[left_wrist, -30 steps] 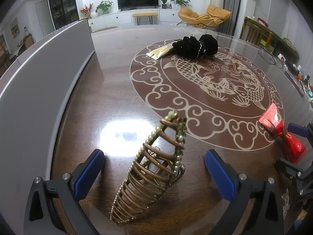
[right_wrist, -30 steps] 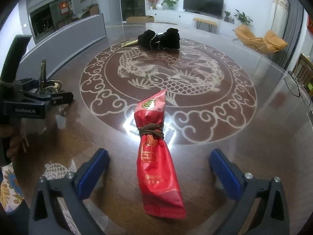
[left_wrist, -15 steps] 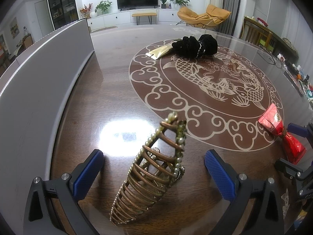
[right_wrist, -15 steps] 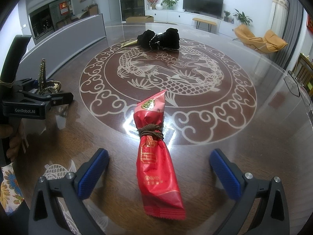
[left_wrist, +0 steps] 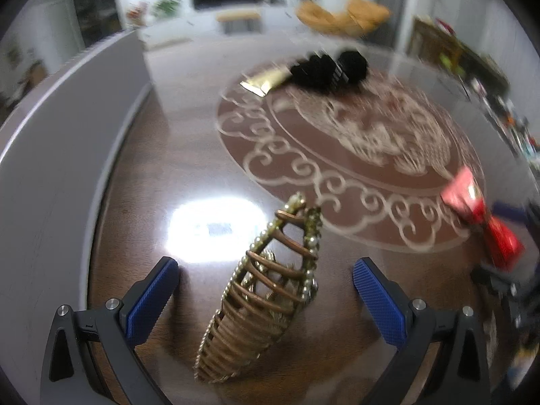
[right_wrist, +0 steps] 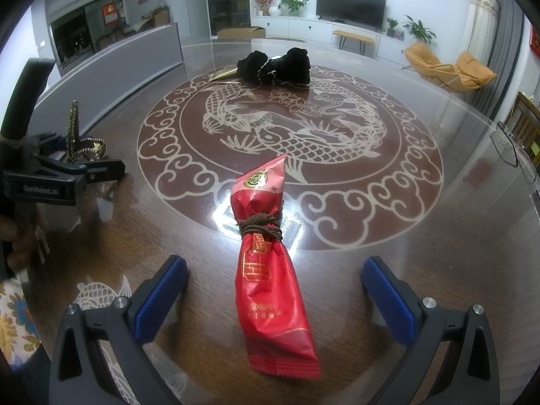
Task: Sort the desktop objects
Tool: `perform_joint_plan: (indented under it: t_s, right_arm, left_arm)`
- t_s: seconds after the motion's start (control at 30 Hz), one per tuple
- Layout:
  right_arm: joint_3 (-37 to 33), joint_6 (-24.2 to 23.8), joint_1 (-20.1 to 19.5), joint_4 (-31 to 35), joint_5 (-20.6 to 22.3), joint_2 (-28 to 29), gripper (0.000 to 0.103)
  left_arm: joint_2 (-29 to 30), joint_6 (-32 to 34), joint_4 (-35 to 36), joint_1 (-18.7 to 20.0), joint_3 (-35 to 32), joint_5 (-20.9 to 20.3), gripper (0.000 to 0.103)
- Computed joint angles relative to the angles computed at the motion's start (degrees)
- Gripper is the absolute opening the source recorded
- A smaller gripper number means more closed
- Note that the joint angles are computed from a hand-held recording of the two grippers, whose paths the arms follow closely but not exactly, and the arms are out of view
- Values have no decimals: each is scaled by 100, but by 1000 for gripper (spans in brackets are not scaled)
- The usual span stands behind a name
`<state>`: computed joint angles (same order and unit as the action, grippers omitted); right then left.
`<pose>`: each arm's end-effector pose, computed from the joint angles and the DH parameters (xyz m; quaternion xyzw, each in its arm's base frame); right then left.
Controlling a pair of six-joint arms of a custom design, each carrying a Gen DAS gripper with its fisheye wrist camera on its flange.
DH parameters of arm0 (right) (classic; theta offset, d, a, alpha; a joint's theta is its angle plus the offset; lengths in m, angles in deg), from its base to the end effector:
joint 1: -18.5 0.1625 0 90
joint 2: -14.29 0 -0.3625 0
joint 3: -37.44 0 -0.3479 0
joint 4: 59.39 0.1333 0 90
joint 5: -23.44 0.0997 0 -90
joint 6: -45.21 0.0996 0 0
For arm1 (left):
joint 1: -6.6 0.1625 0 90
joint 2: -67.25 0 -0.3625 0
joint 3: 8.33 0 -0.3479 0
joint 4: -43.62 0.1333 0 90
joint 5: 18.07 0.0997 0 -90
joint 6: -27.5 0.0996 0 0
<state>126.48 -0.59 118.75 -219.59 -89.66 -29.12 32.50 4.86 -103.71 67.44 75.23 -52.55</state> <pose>0.2058 -0.6085 0.1211 0.4122 -0.8651 0.1388 0.2499 -0.1208 -0.6585 0.0663 0.0156 0.8830 -0.2620 0.3891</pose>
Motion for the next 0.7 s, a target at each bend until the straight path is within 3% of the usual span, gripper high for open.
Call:
perform_joint_plan:
  t_s: [0.1, 0.27, 0.3, 0.33, 0.37, 0.4, 0.43, 0.5, 0.7]
  right_arm:
    - [-452, -30, 76, 1008, -229, 54, 103]
    - [-1877, 435, 250, 3249, -732, 531, 102]
    - [-2045, 529, 252, 3457, -724, 594, 100]
    - [-2246, 616, 265, 3619, -718, 676, 88]
    - [-2383, 633, 287, 3662, -752, 743, 69]
    - [-2522, 661, 315, 3709, -817, 810, 56]
    - [-2757, 801, 332, 3967, -831, 891, 28]
    - [-3023, 1019, 360, 4297, -834, 960, 24]
    - [-2761, 860, 657, 3918, -955, 631, 24]
  left_arm:
    - [-218, -503, 1322, 48, -246, -331, 103]
    - [-240, -102, 1255, -8, -155, -254, 103]
    - [-242, 11, 1105, -29, -100, -217, 95]
    - [-261, 103, 887, -36, -25, -229, 85]
    - [-305, 169, 609, -30, 68, -306, 63]
    - [-336, 111, 496, -42, 134, -244, 46]
    - [-374, 39, 440, -45, 178, -221, 40]
    - [-475, 17, 137, -21, 310, -391, 38]
    - [-933, 249, -1433, -347, 1194, -386, 38]
